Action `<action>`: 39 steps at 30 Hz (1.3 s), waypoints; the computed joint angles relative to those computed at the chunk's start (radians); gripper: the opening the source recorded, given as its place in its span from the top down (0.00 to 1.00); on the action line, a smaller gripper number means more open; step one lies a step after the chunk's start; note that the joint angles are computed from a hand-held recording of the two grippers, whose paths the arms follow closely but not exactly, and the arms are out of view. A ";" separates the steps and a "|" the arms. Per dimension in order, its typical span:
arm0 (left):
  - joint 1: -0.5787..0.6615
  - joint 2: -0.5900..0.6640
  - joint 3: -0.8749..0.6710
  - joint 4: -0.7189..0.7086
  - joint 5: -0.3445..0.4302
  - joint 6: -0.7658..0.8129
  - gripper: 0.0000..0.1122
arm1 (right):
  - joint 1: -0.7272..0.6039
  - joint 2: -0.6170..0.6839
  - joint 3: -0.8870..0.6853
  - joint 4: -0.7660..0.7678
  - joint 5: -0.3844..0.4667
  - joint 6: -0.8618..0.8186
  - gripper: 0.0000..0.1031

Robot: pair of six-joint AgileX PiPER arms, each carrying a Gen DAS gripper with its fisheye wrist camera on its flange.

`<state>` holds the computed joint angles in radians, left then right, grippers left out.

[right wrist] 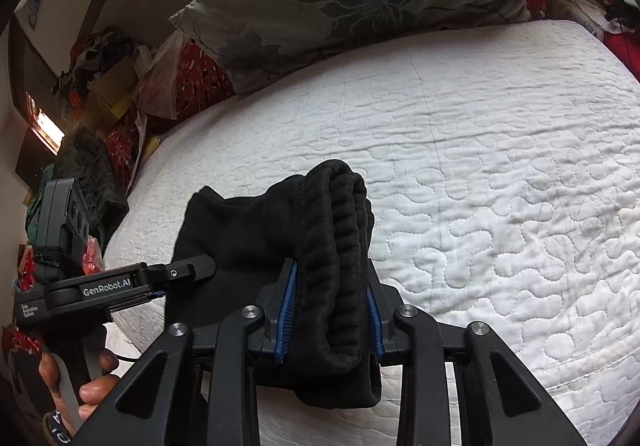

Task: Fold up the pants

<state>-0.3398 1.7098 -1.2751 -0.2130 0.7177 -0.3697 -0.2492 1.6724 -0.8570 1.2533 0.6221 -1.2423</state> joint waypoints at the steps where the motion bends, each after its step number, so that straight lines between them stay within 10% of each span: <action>1: 0.013 -0.002 -0.013 -0.003 0.007 0.008 0.70 | 0.002 0.004 -0.012 -0.006 0.001 0.013 0.71; 10: 0.116 0.053 -0.125 -0.086 0.119 0.105 0.77 | 0.059 0.107 -0.210 -0.168 0.044 0.303 0.72; 15: 0.157 -0.010 0.040 -0.261 0.040 0.200 0.45 | 0.021 0.141 -0.214 -0.198 0.086 0.289 0.66; 25: 0.064 0.089 0.001 -0.311 0.030 0.221 0.43 | -0.099 0.248 -0.196 -0.088 0.224 0.218 0.50; 30: 0.084 0.098 -0.004 -0.433 0.026 0.270 0.74 | -0.132 0.278 -0.201 -0.067 0.292 0.165 0.67; 39: 0.148 0.086 -0.070 -0.492 0.082 0.321 0.79 | -0.101 0.222 -0.190 -0.009 0.312 0.194 0.73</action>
